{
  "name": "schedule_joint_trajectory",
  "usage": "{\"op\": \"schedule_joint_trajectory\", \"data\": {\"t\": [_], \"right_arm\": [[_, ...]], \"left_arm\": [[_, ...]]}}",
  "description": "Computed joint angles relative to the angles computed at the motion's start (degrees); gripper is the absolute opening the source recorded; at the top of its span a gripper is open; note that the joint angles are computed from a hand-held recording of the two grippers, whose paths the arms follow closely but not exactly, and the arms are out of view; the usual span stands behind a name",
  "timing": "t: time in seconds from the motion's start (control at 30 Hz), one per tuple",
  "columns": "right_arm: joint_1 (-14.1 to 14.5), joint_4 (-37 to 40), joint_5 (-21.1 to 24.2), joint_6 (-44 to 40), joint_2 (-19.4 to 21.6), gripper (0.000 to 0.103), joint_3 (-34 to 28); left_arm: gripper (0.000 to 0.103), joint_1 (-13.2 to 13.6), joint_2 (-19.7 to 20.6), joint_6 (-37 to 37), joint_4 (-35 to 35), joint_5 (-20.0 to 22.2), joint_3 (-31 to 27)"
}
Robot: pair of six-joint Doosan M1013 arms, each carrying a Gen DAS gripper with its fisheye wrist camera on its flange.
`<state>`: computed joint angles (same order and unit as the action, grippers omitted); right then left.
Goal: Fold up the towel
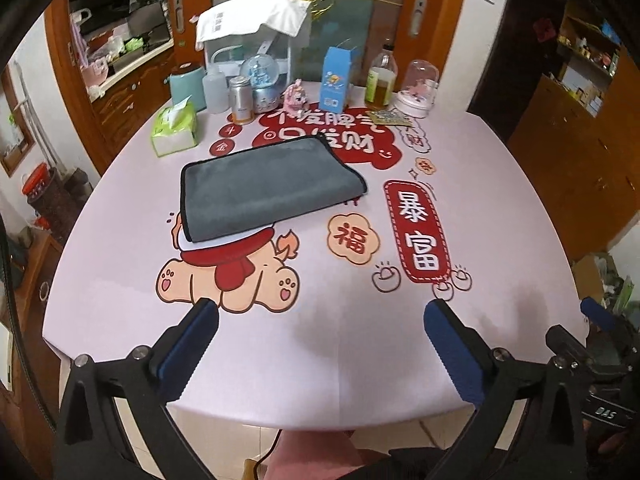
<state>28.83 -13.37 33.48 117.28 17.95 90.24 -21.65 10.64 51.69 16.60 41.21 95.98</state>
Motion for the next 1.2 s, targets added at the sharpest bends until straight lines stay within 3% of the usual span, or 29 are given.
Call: {"op": "schedule_joint_trajectory", "data": {"t": [0.4,0.63,1.2], "right_arm": [[0.48,2.18,3.20,0.51,-2.49,0.103,-0.94],[1.89,-1.32,5.22,5.14,-2.98,0.103,-1.46],[4.17,-6.98,2.70,13.13,-3.22,0.103,0.04]], "left_arm": [[0.102,-3.23,-0.54,2.08,2.02,2.34,-2.40],[0.102,-4.42,-1.16,-2.35,5.03,3.32,-1.59],[0.102,-6.96,-2.91,-13.60,15.92,5.14,1.22]]}}
